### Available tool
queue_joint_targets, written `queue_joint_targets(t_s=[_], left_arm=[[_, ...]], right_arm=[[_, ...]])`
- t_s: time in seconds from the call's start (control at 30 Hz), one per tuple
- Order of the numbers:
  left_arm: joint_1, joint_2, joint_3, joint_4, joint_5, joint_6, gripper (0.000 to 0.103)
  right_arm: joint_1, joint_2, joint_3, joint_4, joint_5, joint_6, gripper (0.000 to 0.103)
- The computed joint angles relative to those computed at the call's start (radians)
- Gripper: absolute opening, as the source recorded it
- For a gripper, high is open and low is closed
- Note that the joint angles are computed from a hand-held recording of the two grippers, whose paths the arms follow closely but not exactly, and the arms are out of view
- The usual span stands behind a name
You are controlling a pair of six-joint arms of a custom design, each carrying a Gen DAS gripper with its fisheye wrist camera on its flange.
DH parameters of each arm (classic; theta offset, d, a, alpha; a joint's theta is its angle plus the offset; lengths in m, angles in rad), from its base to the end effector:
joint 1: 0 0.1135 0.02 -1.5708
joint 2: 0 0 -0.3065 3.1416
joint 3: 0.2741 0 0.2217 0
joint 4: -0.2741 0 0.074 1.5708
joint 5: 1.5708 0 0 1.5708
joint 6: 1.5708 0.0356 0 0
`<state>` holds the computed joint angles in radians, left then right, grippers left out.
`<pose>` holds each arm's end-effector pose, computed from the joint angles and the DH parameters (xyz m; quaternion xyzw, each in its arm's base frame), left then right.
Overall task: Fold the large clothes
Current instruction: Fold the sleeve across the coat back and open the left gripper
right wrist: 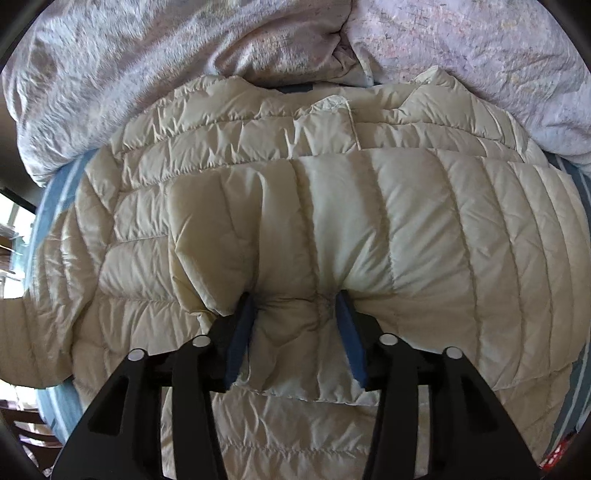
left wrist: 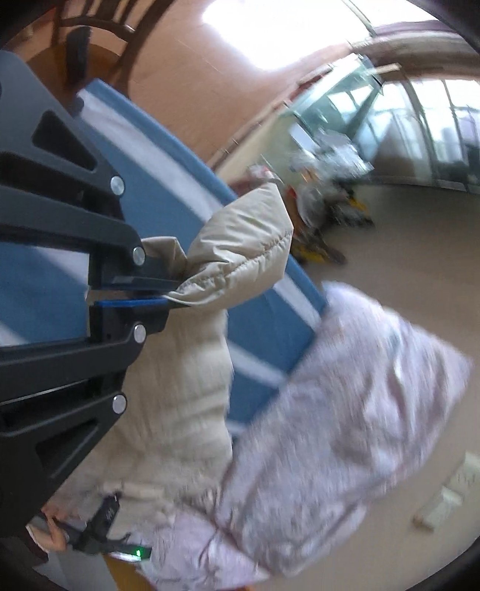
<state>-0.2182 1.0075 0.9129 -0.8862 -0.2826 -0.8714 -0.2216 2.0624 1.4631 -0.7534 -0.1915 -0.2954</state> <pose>0.1336 -0.0195 0.3223 -0.3427 0.8841 -0.0339 0.3160 0.3901 -0.0809 0.2065 -0.0469 0.9884 0.0642 0.1290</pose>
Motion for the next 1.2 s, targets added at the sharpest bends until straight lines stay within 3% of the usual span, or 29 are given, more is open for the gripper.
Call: queue_joint_targets(t_s=[0.17,0.37,0.63,0.77,1.03,1.2], left_arm=[[-0.314,0.247,0.233,-0.005,-0.150,-0.131,0.003],[-0.499,0.541,0.493,0.022,-0.186,-0.131,0.003],[-0.613,0.899,0.831,0.052,-0.119,-0.071,0.003],[-0.634,1.039,0.999,0.030,-0.078,-0.046,0.003],[-0.665,1.257,1.310,-0.077,-0.013,-0.011,0.003],[-0.669,1.341,1.417,-0.105,0.061,-0.014,0.008]], right_arm=[[-0.047,-0.053,-0.015,-0.006,-0.040,-0.090,0.064],[-0.169,-0.094,-0.028,-0.011,-0.075,-0.229,0.071],[-0.365,-0.056,0.008,0.005,-0.087,-0.373,0.072],[-0.450,0.003,0.097,-0.038,-0.092,-0.402,0.072],[-0.538,0.082,0.217,-0.095,-0.091,-0.422,0.072],[-0.555,0.100,0.253,-0.118,-0.095,-0.421,0.072]])
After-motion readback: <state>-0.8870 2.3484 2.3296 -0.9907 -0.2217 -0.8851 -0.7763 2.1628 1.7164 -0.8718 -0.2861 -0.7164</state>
